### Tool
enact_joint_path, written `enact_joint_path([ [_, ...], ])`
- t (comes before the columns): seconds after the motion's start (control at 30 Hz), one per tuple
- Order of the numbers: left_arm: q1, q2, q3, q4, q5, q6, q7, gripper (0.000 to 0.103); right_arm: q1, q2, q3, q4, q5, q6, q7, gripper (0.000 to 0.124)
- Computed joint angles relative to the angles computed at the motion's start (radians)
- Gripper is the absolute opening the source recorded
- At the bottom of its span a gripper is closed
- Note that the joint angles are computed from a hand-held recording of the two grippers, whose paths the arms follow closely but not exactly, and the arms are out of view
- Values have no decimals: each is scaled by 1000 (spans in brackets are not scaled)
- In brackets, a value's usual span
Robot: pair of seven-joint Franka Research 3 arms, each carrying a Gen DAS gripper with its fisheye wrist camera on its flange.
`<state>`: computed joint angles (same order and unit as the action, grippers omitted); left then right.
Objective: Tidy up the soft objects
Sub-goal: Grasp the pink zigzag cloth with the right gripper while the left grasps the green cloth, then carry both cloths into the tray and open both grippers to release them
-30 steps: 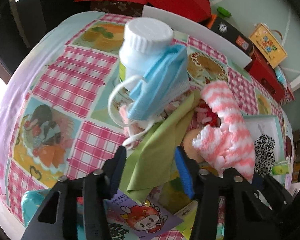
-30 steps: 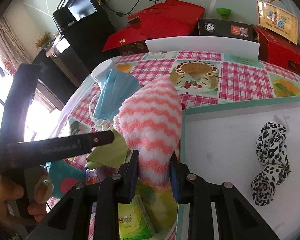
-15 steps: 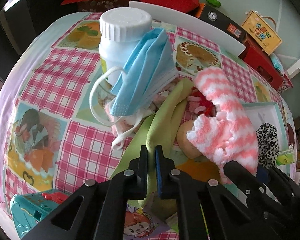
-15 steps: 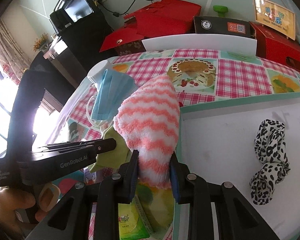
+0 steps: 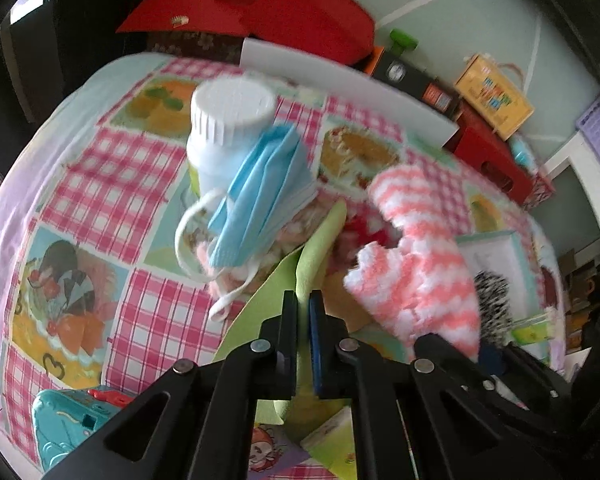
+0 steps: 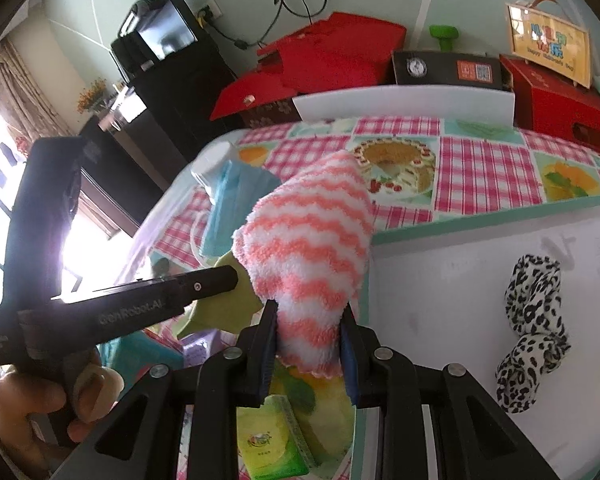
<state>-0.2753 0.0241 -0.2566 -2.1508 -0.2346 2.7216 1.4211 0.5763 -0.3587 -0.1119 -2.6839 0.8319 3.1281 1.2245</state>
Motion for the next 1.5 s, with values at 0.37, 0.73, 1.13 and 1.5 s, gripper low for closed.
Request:
enact_joint_path([
  [0.37,-45,-114,27,-68,-139,137,112,4,-41,-114,50,-69,-104,93,103,30],
  [0.73,-173,-195,99,-97,-199,268,199,4,-197,-280,152,-150,-231,127,240,30],
  [1.13,-245,-133,53,-6,-209,270,264,4,-542,-490,274,-242,-371,2,431,30],
  [1.5,-205,-18,-51,79,-128,214,210,4,-768,-565,298,-285,-533,-130,585,30],
])
